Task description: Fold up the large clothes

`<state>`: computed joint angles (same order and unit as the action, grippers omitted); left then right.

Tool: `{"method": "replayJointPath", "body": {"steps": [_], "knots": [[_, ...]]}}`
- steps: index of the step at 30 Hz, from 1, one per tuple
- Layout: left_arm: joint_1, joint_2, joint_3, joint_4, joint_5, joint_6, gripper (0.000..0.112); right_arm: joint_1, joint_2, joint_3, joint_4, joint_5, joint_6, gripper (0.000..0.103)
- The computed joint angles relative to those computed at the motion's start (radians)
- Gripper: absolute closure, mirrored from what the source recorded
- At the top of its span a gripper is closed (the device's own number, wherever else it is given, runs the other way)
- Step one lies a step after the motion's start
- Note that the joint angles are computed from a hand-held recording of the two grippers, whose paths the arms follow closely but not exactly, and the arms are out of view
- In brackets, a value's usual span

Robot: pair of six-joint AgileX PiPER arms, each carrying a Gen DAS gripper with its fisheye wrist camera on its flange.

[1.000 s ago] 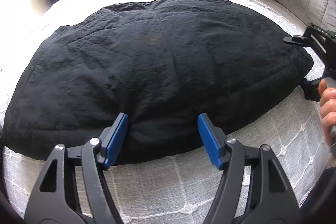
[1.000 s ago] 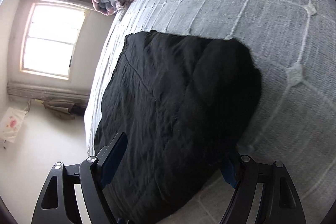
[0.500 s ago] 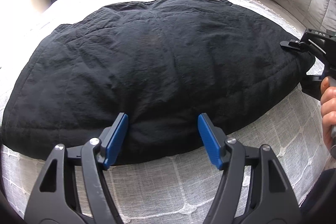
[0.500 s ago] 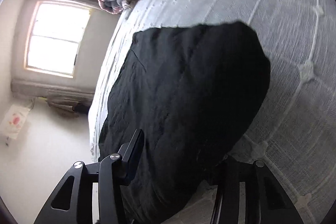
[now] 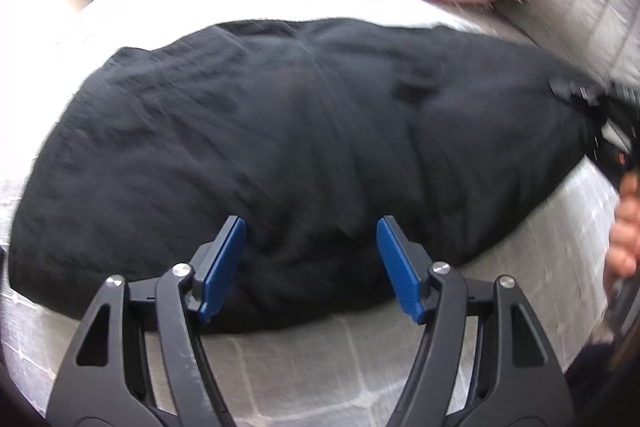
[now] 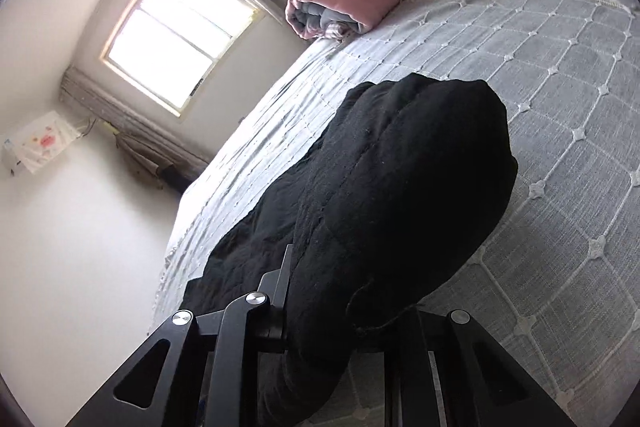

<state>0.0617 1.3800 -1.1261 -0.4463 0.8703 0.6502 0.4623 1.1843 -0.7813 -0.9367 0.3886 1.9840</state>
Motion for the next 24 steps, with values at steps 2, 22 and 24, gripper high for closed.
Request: {"method": "replayJointPath", "body": {"steps": [2, 22, 24], "knots": [[-0.025, 0.037, -0.054, 0.027, -0.002, -0.037, 0.043, 0.024, -0.001, -0.010, -0.036, 0.023, 0.016, 0.083], [-0.222, 0.376, -0.511, 0.385, 0.082, -0.299, 0.043, 0.208, 0.097, -0.184, -0.360, 0.155, 0.034, 0.083], [-0.255, 0.437, -0.589, 0.432, 0.096, -0.313, 0.043, 0.207, 0.101, -0.187, -0.359, 0.153, 0.037, 0.083]]}}
